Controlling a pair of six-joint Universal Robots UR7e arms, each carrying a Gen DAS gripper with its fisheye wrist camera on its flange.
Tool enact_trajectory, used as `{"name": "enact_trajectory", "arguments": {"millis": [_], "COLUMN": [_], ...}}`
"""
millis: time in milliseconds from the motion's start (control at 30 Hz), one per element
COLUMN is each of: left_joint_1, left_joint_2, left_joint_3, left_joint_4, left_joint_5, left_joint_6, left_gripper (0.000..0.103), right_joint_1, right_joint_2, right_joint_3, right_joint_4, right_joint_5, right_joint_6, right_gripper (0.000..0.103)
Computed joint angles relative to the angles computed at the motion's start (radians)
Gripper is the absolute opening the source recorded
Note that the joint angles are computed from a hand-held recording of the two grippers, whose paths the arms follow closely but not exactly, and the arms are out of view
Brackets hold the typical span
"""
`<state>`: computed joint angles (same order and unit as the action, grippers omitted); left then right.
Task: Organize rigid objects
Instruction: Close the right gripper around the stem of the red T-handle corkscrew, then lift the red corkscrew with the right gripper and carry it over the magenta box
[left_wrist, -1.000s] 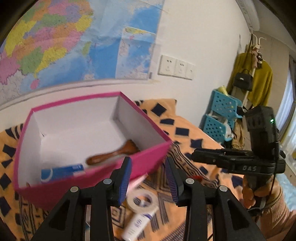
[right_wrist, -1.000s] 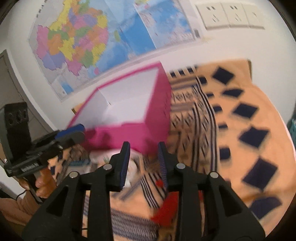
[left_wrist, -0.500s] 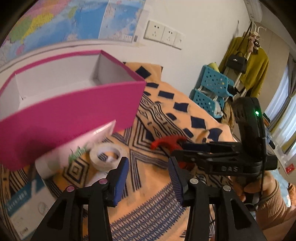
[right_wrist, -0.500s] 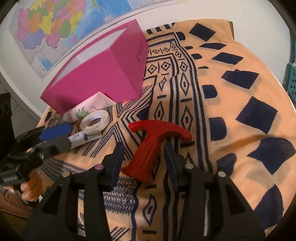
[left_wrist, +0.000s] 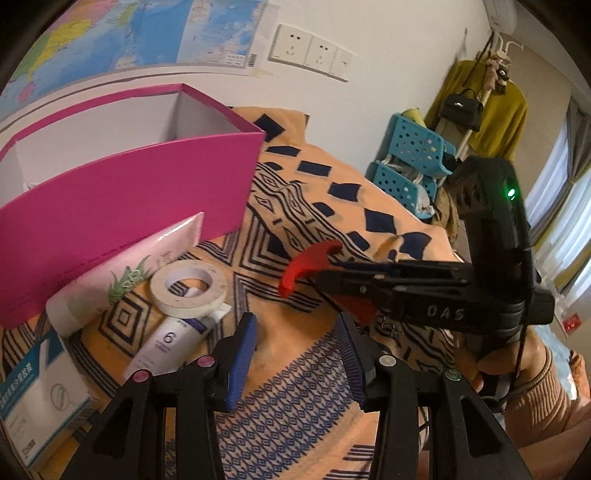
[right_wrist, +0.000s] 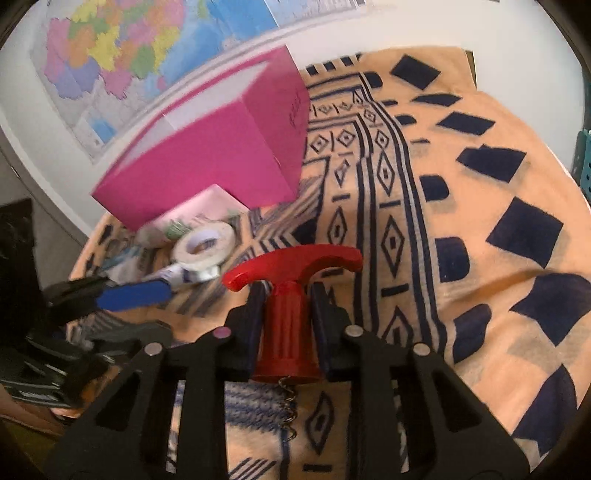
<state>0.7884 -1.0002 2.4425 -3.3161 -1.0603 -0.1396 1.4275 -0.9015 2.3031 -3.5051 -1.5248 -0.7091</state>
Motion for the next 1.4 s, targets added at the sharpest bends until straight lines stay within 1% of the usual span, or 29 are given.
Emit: {"name": "enact_trajectory", "arguments": {"millis": [67,200,333,467,500,533,600,667,767,900,933,967,1067,1300,1367,1400], "left_joint_1": [0.006,0.034,0.055,0.067,0.068,0.067,0.068,0.083,0.091,0.111,0.117,0.117,0.116,0.134,0.141,0.144], "left_joint_2": [-0.001,-0.014,-0.034,-0.056,-0.059,-0.061,-0.066,-0.073,-0.075,-0.088,-0.092,-0.091,-0.089,-0.044,-0.034,-0.031], "left_joint_3": [-0.003,-0.011,-0.009,-0.005,-0.004,-0.002,0.0,0.0,0.003,0.009,0.007,0.005,-0.003,-0.021,-0.029,-0.03], "left_joint_4": [0.002,0.008,-0.002,-0.014,-0.016,-0.021,-0.02,-0.013,-0.013,0.001,0.008,0.013,0.031,0.035,0.041,0.037], "left_joint_5": [-0.027,-0.11,-0.186,-0.216,-0.214,-0.197,-0.172,-0.173,-0.139,-0.147,-0.155,-0.159,-0.144,-0.129,-0.126,-0.128], "left_joint_6": [0.006,0.014,0.023,0.038,0.04,0.041,0.036,0.029,0.024,0.018,0.022,0.019,0.016,0.02,0.016,0.019], "left_gripper": [0.045,0.045,0.045,0.048,0.049,0.049,0.049,0.049,0.049,0.049,0.05,0.053,0.054,0.054,0.05,0.049], "right_joint_1": [-0.006,-0.004,-0.006,0.003,0.001,0.004,0.016,0.019,0.026,0.033,0.034,0.035,0.043,0.075,0.081,0.079], "right_joint_2": [-0.02,-0.04,-0.054,-0.04,-0.036,-0.03,-0.014,-0.005,0.019,0.048,0.055,0.066,0.087,0.124,0.132,0.132], "right_joint_3": [0.018,0.039,0.046,0.033,0.028,0.021,0.012,0.001,-0.016,-0.035,-0.04,-0.046,-0.068,-0.123,-0.133,-0.134], "right_joint_4": [-0.001,-0.007,0.02,0.035,0.044,0.051,0.046,0.068,0.075,0.08,0.076,0.068,0.091,0.157,0.163,0.166], "right_joint_5": [0.044,0.097,0.177,0.204,0.215,0.217,0.201,0.198,0.178,0.178,0.181,0.183,0.168,0.076,0.056,0.061], "right_joint_6": [0.001,0.005,0.009,0.019,0.025,0.029,0.027,0.034,0.047,0.061,0.068,0.074,0.083,0.083,0.083,0.083], "right_gripper": [0.027,0.027,0.027,0.027,0.027,0.027,0.027,0.027,0.027,0.027,0.027,0.027,0.027,0.028,0.028,0.028]}}
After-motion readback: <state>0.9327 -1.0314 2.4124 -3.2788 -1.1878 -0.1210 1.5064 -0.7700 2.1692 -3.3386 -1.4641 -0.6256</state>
